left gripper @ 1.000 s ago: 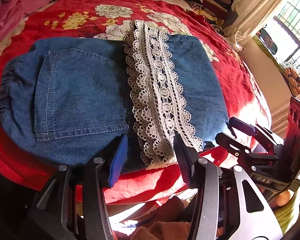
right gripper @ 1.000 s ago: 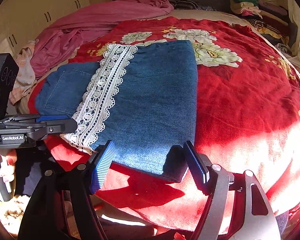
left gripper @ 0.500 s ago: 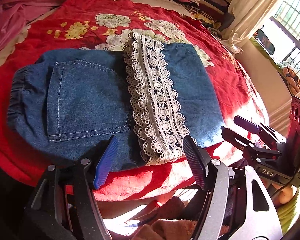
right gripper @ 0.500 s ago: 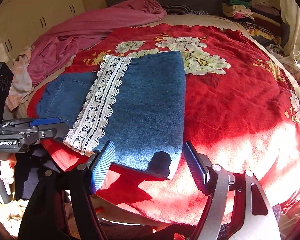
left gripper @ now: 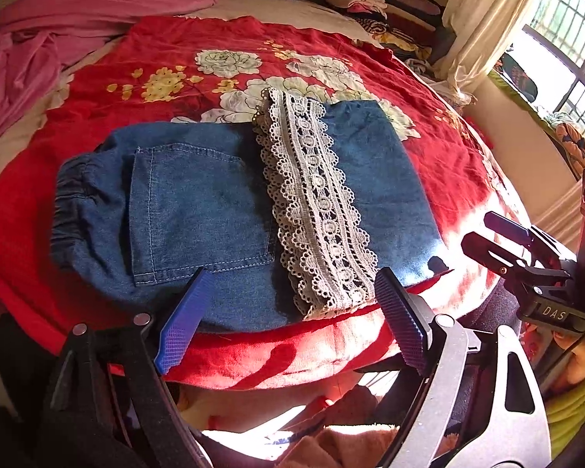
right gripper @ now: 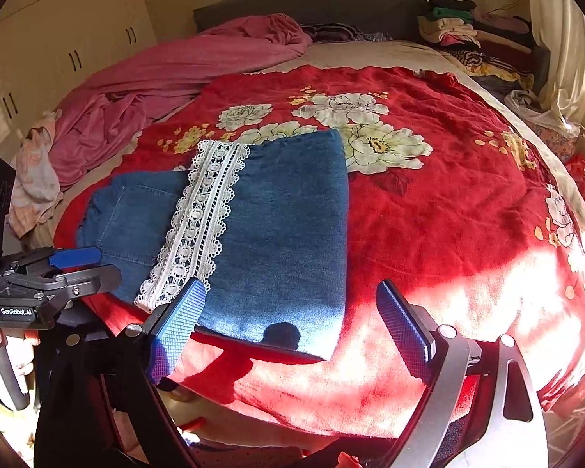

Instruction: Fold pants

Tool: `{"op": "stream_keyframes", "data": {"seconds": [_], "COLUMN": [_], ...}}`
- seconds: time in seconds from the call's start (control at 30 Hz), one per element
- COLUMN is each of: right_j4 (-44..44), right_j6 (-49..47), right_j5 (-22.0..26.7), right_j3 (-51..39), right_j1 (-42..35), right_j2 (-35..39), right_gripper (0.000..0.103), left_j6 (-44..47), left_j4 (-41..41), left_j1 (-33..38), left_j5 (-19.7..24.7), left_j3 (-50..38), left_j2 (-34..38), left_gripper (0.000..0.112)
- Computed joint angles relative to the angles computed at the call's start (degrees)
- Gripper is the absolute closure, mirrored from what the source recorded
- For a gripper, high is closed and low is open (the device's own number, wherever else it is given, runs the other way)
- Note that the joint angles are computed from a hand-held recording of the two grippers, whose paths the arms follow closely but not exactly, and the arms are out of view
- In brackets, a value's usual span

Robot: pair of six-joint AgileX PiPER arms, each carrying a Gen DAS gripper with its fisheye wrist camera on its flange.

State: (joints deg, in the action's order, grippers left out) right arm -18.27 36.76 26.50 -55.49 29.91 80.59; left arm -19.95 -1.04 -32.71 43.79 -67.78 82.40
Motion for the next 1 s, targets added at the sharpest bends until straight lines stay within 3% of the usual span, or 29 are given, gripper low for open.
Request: {"op": "stream_keyframes", "data": {"seconds": [0.27,0.63,1.0], "right_j4": [-3.83,-6.28,-1.42], "right_j6": [3.45,2.25,-8.03], "right_j5": [2.82,7.52,10.79], "right_j3": [-4.59,-15.86,-32.39], "right_j1": [1.58,6.33,9.91], "right_j2": [1.75,8.60,19.70], "right_gripper": [0.009,0.007,0.007], "left_j6": [-1.88,-0.97,8.93], "left_j4": [4.27,4.63,-4.75], "left_j1": [1.36,9.85,22.68], "left_j5": [-0.75,-2.79,-4.46], "left_j3": [2.37,7.51,12.61], "left_j2": [-3.65,-10.72,-13.01], "left_gripper": [0.028,0.024,0.021]}}
